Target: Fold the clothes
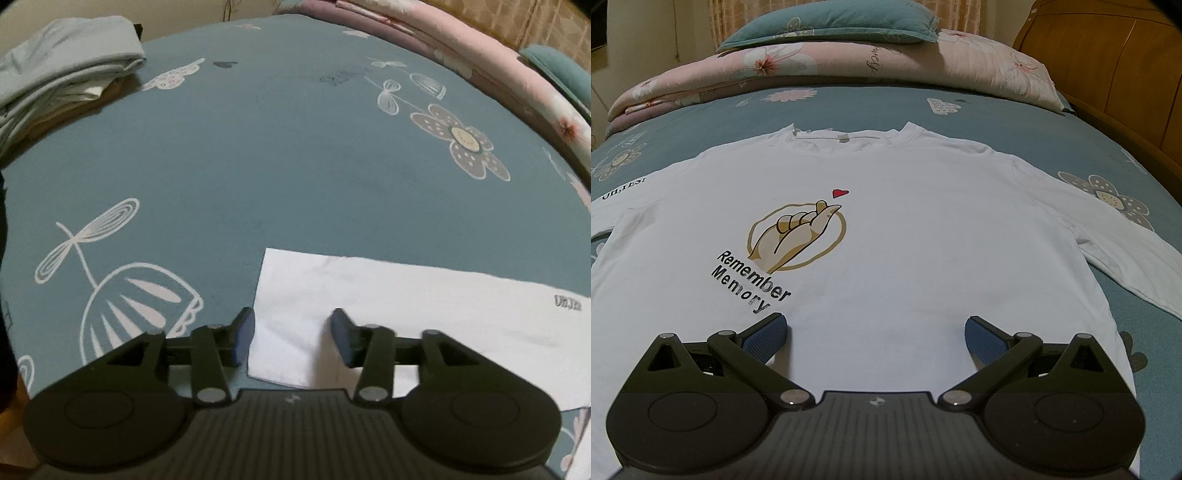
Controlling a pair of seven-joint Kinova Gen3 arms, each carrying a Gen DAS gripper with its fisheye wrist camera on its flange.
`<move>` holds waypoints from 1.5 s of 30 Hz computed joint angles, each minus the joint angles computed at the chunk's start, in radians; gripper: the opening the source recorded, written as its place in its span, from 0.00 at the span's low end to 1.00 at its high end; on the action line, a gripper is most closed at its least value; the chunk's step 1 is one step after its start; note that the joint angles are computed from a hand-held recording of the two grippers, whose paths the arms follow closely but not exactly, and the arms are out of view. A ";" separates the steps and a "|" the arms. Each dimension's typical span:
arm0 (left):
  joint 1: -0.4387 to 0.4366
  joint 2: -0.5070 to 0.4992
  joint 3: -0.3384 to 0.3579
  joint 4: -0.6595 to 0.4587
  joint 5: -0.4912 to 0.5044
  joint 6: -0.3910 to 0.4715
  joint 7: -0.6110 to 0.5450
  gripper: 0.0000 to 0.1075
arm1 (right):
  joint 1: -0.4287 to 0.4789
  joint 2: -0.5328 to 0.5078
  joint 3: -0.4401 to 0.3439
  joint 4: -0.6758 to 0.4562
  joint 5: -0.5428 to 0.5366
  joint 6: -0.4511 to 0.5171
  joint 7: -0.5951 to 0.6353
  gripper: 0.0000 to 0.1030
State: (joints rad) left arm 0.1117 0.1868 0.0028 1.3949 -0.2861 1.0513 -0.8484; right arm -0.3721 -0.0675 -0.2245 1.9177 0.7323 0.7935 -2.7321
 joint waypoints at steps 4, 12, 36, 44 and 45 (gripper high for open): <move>0.032 0.016 0.042 -0.069 0.024 -0.010 -0.074 0.45 | -0.002 0.001 -0.003 0.002 0.009 0.003 -0.012 1.00; 0.197 0.189 0.129 -0.303 0.136 -0.039 -0.290 0.52 | 0.001 -0.003 0.002 0.005 -0.001 -0.007 0.001 1.00; 0.447 0.245 0.061 -0.329 -0.043 -0.039 -0.409 0.64 | 0.009 -0.006 -0.003 0.003 -0.013 -0.007 0.016 1.00; 0.450 0.379 0.079 -0.519 0.051 -0.053 -0.464 0.66 | 0.011 -0.020 0.000 0.011 -0.035 -0.018 0.047 1.00; 0.453 0.402 0.074 -0.547 0.059 -0.053 -0.466 0.66 | 0.013 -0.024 0.001 0.010 -0.047 -0.018 0.061 1.00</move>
